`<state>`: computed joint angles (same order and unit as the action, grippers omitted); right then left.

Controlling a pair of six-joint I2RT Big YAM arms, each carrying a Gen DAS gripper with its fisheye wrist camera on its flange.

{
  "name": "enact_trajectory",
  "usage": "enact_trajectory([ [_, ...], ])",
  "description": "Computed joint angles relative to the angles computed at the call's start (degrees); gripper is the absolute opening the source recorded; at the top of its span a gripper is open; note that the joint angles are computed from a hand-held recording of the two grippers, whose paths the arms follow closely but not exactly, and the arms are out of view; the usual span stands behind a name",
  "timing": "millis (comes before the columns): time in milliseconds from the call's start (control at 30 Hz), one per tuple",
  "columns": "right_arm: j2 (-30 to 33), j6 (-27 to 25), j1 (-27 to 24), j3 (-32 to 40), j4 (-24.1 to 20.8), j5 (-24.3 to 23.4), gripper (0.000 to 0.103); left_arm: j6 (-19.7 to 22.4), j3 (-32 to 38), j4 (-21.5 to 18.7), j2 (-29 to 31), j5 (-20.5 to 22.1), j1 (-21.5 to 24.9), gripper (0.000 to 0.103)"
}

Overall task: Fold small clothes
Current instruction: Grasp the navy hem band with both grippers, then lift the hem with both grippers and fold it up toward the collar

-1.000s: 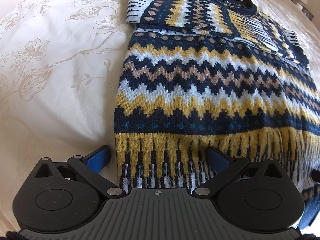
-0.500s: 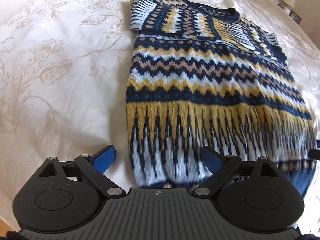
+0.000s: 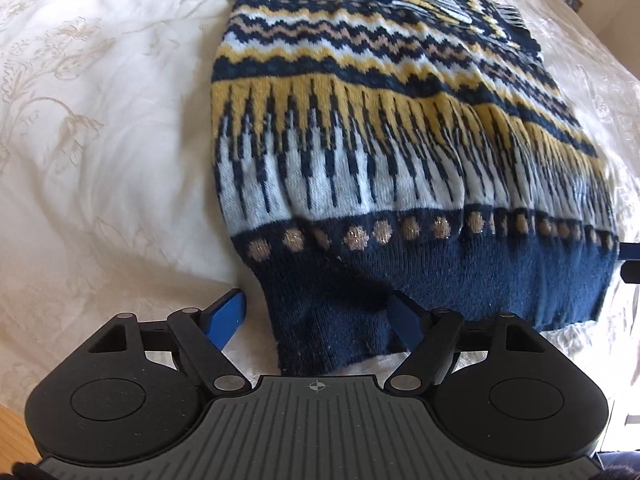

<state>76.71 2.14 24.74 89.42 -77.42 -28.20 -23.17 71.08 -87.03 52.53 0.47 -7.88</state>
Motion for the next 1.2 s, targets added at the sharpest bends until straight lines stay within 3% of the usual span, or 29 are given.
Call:
enact_trajectory([
  [233,1.08,-1.57,0.32,0.62,-2.10,-3.96,0.088,-0.51,-0.90,1.51,0.02,1.16,0.53,0.076],
  [500,1.63,-0.88,0.79,-0.25,-1.49,-4.34,0.086,-0.62,-2.25,2.98,-1.48,2.35,1.74,0.076],
  [567,1.68,-0.47,0.87,-0.51,-1.22,-4.08,0.085,-1.21,-2.38,3.49,-1.73,2.00,1.50,0.066],
  [600,1.71,-0.19,0.93,-0.58,-1.09,-3.93,0.083,-1.53,-2.42,3.73,-1.94,2.09,1.48,0.055],
  [633,1.68,0.00,0.92,-0.62,-1.08,-3.77,0.079,-1.79,-2.39,3.80,-2.14,2.36,1.48,0.043],
  [667,1.71,0.18,0.91,-0.58,-1.16,-3.65,0.077,-1.91,-2.29,3.53,-2.46,2.80,1.62,0.036],
  [700,1.72,0.39,0.94,-0.50,-1.28,-3.25,0.069,-2.16,-2.07,3.21,-2.47,2.91,1.51,0.025],
  [767,1.93,0.81,0.87,-0.15,-2.07,-2.11,0.051,-3.05,-1.73,2.93,-2.75,2.70,1.16,0.017],
  [833,2.32,1.19,0.67,0.39,-3.13,-1.34,0.017,-4.47,-1.05,2.75,-3.09,3.15,1.35,0.013],
  [1033,1.13,3.60,0.04,1.93,-1.35,-4.65,0.013,-5.50,4.15,3.05,-3.41,5.22,3.14,0.011],
  [1200,0.88,8.93,-0.37,5.12,2.99,-6.19,0.013,-5.12,9.57,4.86,-1.54,6.48,5.63,0.010],
])
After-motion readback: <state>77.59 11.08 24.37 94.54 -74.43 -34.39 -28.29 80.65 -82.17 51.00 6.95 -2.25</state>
